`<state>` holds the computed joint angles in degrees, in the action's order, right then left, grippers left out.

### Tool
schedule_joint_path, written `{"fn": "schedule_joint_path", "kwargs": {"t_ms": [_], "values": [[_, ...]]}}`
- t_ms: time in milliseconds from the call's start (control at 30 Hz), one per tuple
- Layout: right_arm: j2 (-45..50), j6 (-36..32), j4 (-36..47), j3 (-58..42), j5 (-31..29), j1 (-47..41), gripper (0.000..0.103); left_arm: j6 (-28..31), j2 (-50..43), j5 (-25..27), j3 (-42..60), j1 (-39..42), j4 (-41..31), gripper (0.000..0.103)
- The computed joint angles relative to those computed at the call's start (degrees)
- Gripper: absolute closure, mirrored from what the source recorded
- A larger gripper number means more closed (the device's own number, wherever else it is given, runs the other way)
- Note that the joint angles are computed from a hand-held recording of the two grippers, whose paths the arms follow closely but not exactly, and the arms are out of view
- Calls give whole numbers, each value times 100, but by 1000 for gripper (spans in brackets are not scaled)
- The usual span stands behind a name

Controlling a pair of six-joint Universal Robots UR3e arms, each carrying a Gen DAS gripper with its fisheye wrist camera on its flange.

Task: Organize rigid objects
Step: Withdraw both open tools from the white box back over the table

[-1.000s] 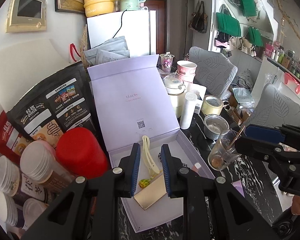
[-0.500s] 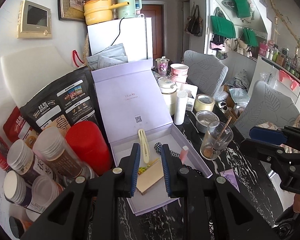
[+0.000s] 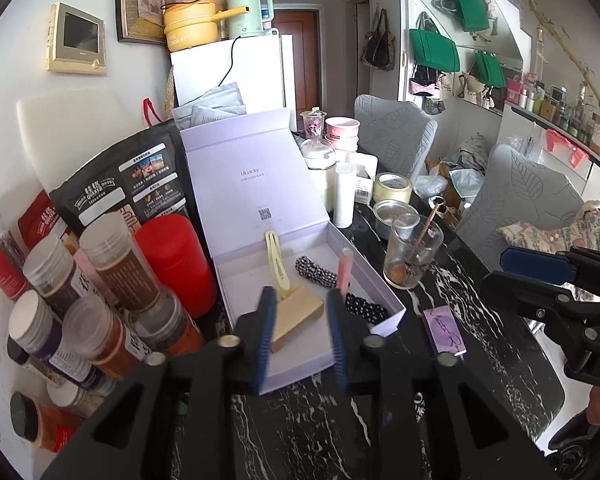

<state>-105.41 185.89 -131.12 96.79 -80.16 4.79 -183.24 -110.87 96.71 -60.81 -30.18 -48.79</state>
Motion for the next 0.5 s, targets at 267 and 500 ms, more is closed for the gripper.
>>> {"fn": "schedule_joint_path", "kwargs": {"t_ms": [267, 500], "values": [[-660, 260, -248, 769, -497, 313, 58, -86, 582, 80, -1136, -208, 673, 0], [-1236, 416, -356, 1367, -794, 481, 53, -111, 790, 80, -1569, -349, 802, 0]]}}
